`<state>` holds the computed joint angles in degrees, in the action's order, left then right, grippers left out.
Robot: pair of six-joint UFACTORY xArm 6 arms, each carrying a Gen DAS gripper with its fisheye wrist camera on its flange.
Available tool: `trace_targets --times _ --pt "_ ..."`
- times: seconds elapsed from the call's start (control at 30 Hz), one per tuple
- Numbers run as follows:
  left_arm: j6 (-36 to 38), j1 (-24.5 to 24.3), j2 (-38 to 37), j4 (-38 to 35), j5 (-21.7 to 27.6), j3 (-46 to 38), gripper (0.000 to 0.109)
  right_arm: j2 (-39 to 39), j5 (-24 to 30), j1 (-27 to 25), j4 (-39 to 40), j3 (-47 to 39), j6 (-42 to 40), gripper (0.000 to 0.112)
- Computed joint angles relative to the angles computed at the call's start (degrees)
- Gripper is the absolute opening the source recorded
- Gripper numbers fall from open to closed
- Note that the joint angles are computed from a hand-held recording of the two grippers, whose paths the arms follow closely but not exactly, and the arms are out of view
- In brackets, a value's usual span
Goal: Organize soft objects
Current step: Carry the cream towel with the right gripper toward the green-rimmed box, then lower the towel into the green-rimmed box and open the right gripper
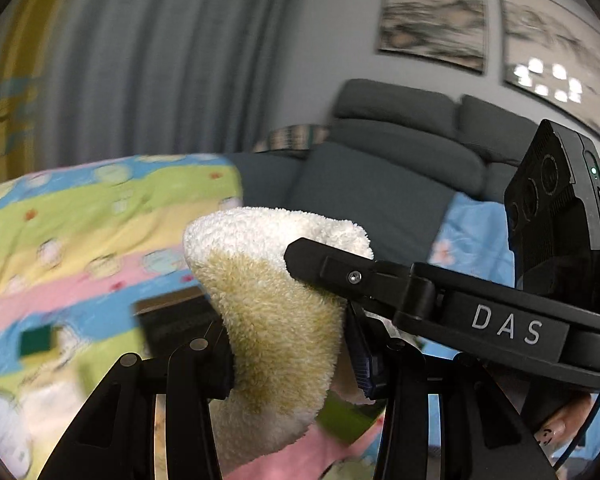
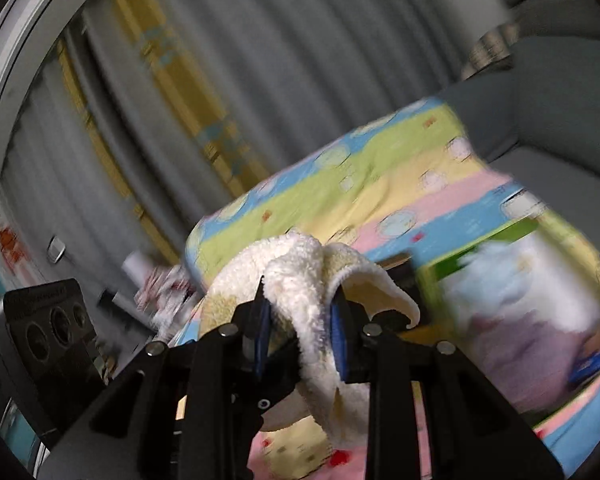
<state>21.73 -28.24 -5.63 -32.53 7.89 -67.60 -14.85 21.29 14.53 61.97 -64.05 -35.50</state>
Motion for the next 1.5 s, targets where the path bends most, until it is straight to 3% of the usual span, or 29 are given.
trace_targets --times 0.1,0.27,0.43,0.53,0.67,0.77,0.9,0.97,1.07,1.2,1.43,1.5 --pt "7.2 -1.8 6.7 -7.3 2.6 -8.1 0.045 -0.2 -1.5 -3.6 1.8 0.3 0.7 0.027" --pt "8.7 -1.8 17.3 -8.3 11.4 -22.4 0.045 3.8 2.7 -9.8 -0.7 -3.5 5.1 0.027" --pt "6.8 -1.2 29.1 -8.1 22.2 -39.9 0.045 8.2 2.9 -12.9 -14.1 -8.5 16.4 0.027" --pt "9.7 -1.2 33.3 -12.9 25.5 -46.6 0.045 9.1 1.5 -14.4 -19.7 -10.1 19.4 0.027" --pt "7.4 -0.3 39.8 -14.2 30.5 -54.4 0.045 12.1 2.6 -16.0 -27.1 -12.5 25.6 0.027" --pt "0.1 0.0 43.4 -7.8 33.3 -57.4 0.045 14.9 4.7 -16.8 -26.4 -13.2 25.6 0.027" --pt "-3.9 0.1 42.6 -4.6 33.3 -53.0 0.046 17.1 7.1 -16.9 -25.7 -12.4 26.6 0.028" --pt "-5.9 0.1 41.4 -2.3 33.2 -49.8 0.057 17.9 8.9 -16.9 -26.8 -12.1 27.6 0.032" --pt "-8.0 0.3 38.2 -1.2 31.7 -43.7 0.073 17.6 10.3 -16.3 -28.9 -11.0 29.8 0.063" --pt "-7.6 0.9 32.2 -2.7 29.0 -34.9 0.08 14.5 7.9 -15.0 -31.4 -7.5 32.2 0.086" --pt "-4.1 3.5 15.5 -8.1 22.6 -14.2 0.088 5.7 3.7 -11.9 -33.7 0.5 35.8 0.092" --pt "-6.4 5.2 9.1 -6.5 20.7 -6.6 0.088 2.5 2.7 -9.9 -35.4 3.6 36.8 0.099"
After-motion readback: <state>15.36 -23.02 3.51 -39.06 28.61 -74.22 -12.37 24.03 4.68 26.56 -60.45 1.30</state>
